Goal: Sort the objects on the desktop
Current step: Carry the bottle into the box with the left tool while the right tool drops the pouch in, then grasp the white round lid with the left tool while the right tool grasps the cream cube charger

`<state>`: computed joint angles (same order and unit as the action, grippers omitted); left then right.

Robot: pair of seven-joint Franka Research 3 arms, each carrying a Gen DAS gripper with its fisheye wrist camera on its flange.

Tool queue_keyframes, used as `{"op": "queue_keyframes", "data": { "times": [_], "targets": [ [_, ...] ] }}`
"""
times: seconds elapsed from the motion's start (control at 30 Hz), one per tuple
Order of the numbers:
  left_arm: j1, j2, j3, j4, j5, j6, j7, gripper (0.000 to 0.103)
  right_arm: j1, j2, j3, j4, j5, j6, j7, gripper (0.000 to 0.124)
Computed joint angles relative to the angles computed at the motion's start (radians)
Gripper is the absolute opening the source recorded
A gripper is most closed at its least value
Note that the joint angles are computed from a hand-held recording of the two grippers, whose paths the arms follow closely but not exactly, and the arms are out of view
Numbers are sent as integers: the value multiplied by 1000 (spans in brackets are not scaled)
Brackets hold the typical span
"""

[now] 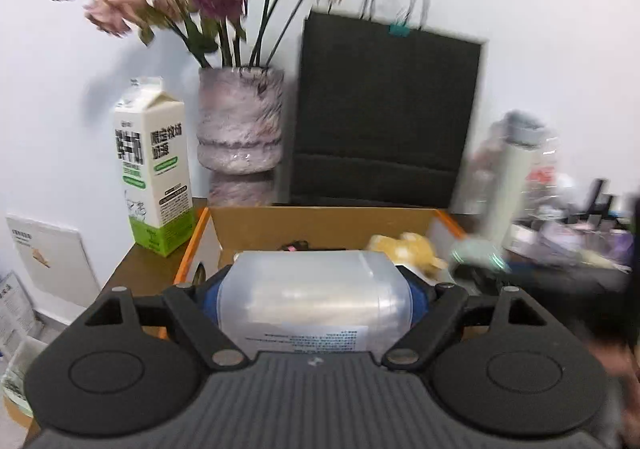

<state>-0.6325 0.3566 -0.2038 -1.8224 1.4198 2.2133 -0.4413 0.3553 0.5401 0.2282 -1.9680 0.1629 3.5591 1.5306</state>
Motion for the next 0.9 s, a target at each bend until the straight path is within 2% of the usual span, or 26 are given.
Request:
{"op": "queue_keyframes", "data": {
  "times": [0.07,0.1,0.17,0.23,0.27,0.33,0.37,0.43,0.5,0.6,0.67,0.77,0.87,0.9],
  "targets": [
    [9,100,12,96,-43,-2,52,84,81,11,-76,32,60,-61,-52,44],
    [12,135,23,121,-51,26,50,84,99,15,-94,44,76,-96,-71,46],
    [16,155,52,115,-17,120,-24,85,98,18,-97,59,84,-155,-96,53],
    [16,142,64,105,-27,156,0,87,60,13,-59,45,84,-123,-96,63],
    [-2,120,77,83,6,140,-34,95,24,10,-22,31,73,-89,-86,74],
    [-19,74,79,44,43,92,-70,101,-37,2,35,5,39,-30,-52,79],
    [-15,51,71,27,32,69,-61,101,-30,-6,25,-3,45,-17,-43,79],
    [1,14,51,6,-16,27,-34,101,46,-34,-49,-16,114,-11,-59,79],
    [10,-17,30,-15,-67,-24,-20,103,87,-59,-85,-35,161,5,-75,79],
    [21,-46,-3,-44,-148,-80,17,103,77,-107,-67,-78,151,38,-71,79],
    [28,-73,-23,-78,-188,-78,43,103,58,-148,-44,-127,109,80,-61,79],
    [20,-136,-50,-169,-149,-80,30,103,44,-216,-22,-224,68,142,-20,82],
    [13,-163,-84,-218,-171,-129,57,103,-38,-246,24,-293,-150,136,87,84],
    [15,-168,-93,-233,-188,-123,61,103,-36,-249,21,-302,-169,111,94,84]
  ]
}}
